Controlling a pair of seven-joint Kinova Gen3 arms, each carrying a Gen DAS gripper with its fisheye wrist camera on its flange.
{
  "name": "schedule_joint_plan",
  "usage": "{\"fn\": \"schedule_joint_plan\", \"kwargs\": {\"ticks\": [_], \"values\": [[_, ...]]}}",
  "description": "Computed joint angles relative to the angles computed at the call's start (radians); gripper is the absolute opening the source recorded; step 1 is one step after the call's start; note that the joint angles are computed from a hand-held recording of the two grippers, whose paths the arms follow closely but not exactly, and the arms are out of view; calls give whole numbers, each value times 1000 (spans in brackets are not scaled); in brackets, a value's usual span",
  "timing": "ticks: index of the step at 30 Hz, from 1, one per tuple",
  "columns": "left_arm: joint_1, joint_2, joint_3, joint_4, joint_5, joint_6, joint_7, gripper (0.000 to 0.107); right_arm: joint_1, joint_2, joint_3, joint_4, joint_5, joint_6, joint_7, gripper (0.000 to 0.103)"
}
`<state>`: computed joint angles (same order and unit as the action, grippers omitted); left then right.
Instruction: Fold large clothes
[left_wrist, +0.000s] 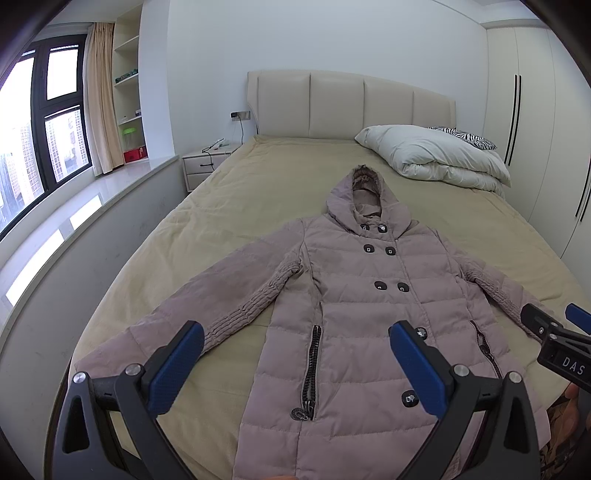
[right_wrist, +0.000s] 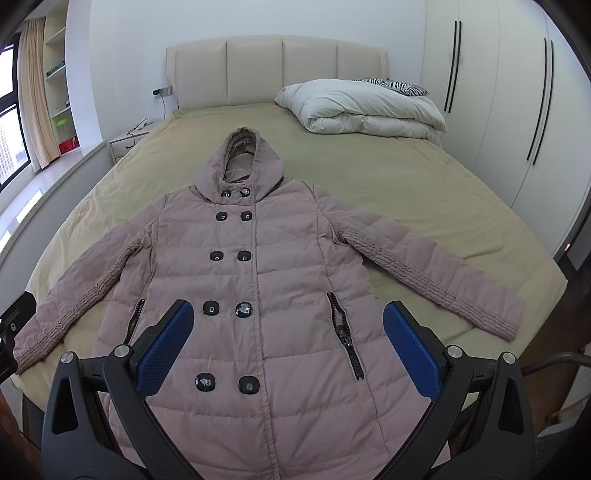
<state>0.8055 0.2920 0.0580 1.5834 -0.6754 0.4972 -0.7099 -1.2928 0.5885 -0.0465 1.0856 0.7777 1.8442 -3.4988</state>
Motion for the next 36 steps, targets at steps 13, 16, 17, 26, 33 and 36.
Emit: {"fn": "schedule_joint_plan", "kwargs": {"ticks": [13,16,17,26,33,36], "values": [[-5,0,-3,10,-3,-11,1,103,-2,8,4,-5,-7,-6,-2,103],[-4,1,-3,9,-1,-10,0,103,-2,7,4,-4,-7,-7,-3,103],[-4,1,-5,11,-2,-13,1,103,-1,12,3,-1,-9,-12,-9,103],[-3,1,-5,10,-2,-12,1,103,-2,15,4,-4,-10,-13,-10,103],[-3,1,-4,6,1,-7,-3,103,-1,13,4,-2,-11,-16,-8,103],[-4,3,-5,7,0,-9,-3,103,0,10,4,-2,-10,-15,-7,103]]}}
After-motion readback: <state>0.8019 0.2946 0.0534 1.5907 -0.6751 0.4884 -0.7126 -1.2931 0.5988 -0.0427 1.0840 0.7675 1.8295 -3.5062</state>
